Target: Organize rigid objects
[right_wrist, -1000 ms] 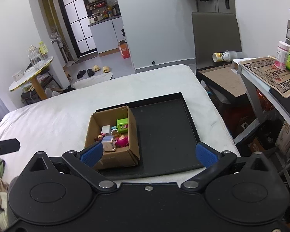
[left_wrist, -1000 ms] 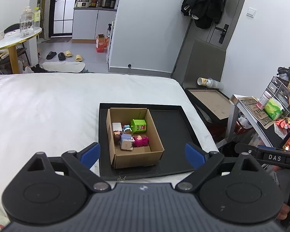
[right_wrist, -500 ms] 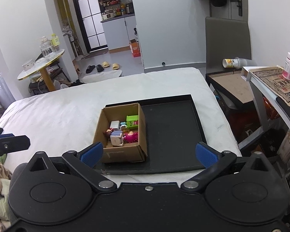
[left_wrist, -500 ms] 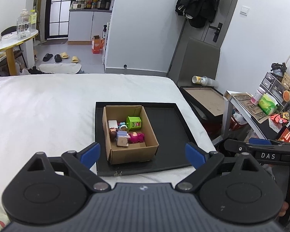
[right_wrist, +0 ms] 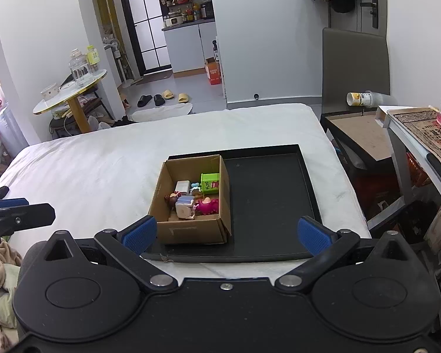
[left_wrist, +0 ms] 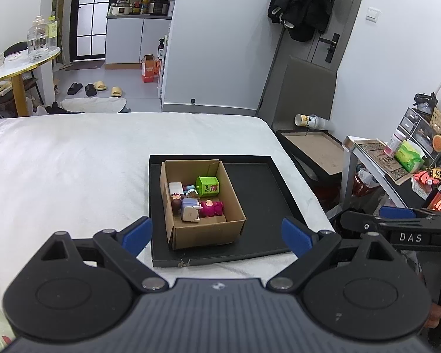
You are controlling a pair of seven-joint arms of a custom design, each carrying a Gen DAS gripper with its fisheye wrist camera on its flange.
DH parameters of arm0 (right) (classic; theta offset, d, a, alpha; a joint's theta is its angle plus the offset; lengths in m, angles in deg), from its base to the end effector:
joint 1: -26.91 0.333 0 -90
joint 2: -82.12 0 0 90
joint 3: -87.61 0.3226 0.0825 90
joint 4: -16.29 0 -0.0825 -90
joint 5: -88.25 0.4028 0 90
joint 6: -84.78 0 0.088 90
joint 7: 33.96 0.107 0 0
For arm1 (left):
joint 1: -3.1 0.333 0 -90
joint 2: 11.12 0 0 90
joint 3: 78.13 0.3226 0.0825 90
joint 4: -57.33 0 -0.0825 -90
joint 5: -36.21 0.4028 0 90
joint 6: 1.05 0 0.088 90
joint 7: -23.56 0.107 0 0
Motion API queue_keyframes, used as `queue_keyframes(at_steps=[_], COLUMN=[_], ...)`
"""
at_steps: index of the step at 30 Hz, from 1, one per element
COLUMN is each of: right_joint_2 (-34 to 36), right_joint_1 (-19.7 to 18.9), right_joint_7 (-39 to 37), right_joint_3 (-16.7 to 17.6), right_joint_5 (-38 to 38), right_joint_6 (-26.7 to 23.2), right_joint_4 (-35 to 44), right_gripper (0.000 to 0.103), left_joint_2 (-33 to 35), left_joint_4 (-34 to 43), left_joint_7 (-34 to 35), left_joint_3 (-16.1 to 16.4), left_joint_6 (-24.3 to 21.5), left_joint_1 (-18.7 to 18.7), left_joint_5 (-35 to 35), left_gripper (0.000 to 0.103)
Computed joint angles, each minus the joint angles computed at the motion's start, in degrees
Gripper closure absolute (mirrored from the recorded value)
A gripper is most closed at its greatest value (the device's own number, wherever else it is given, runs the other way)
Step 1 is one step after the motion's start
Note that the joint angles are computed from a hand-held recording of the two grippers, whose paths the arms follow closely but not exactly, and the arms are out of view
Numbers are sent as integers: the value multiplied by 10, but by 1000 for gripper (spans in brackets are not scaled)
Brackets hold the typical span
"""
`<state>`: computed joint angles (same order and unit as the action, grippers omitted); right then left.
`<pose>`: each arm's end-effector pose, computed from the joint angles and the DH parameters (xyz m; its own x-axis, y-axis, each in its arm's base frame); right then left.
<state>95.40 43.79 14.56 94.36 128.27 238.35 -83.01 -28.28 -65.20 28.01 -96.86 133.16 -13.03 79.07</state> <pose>0.6444 0.2522 0.5202 0.6187 -0.7683 -0.1640 -0.5902 -0.3169 -0.7424 0.4294 -0.3066 0.5830 0.3658 -0.9116 0.1876 -0.5618 -0.3770 -0.7364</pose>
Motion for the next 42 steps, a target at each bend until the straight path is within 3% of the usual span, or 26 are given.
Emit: queue_keyframes(at_steps=[42], right_joint_2=[-1], right_joint_1=[1], right_joint_7=[16], right_joint_3=[-2], right_joint_5=[-9], right_joint_6=[2], right_joint_4=[-1], right_gripper=[0], left_joint_2=[-6], left_joint_4=[-4], left_joint_7=[14], left_joint_3=[1], left_joint_6=[-6], left_joint_1=[-1], left_joint_5=[-10], left_gripper=[9])
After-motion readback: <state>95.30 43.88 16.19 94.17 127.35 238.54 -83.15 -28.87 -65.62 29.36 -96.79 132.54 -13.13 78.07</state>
